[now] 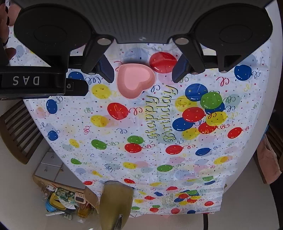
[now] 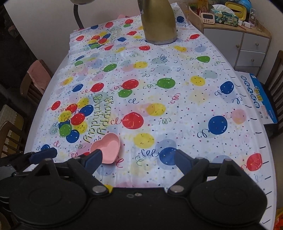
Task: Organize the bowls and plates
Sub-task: 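Move both grippers to the pink heart dish and grip its rim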
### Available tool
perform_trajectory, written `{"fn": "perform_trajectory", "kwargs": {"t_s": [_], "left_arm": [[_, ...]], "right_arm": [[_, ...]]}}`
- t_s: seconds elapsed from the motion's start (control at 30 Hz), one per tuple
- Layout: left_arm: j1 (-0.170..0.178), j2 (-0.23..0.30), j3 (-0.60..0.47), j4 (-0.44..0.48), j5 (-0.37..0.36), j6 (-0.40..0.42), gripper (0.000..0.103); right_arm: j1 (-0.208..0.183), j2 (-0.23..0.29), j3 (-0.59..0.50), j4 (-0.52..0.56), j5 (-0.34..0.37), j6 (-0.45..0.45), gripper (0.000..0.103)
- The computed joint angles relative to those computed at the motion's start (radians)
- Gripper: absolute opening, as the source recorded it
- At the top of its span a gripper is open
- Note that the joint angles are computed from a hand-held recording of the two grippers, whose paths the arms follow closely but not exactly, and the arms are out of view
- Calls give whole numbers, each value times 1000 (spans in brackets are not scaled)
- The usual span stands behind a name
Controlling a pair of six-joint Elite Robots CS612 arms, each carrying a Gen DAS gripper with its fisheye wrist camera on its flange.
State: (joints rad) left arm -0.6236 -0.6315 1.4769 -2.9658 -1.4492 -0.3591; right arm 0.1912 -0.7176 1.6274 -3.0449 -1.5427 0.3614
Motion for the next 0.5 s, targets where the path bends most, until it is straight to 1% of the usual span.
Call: {"fn": "perform_trajectory", "kwargs": {"t_s": [0.17, 0.23, 0.33, 0.4, 0.5], "left_arm": [[16, 34, -38, 33, -2, -21, 71], [23, 46, -48, 41, -8, -35, 71], [32, 61, -62, 45, -19, -57, 71], [36, 69, -69, 43, -37, -66, 71], [38, 80, -76, 45, -54, -62, 70]], "right_arm": [[-5, 42, -61, 40, 25, 6, 87], [-8, 58, -82, 61, 36, 11, 85], [-7, 80, -114, 94, 33, 17, 83], [-9, 96, -135, 115, 44, 22, 77], [-7, 116, -162, 139, 53, 26, 72]]}}
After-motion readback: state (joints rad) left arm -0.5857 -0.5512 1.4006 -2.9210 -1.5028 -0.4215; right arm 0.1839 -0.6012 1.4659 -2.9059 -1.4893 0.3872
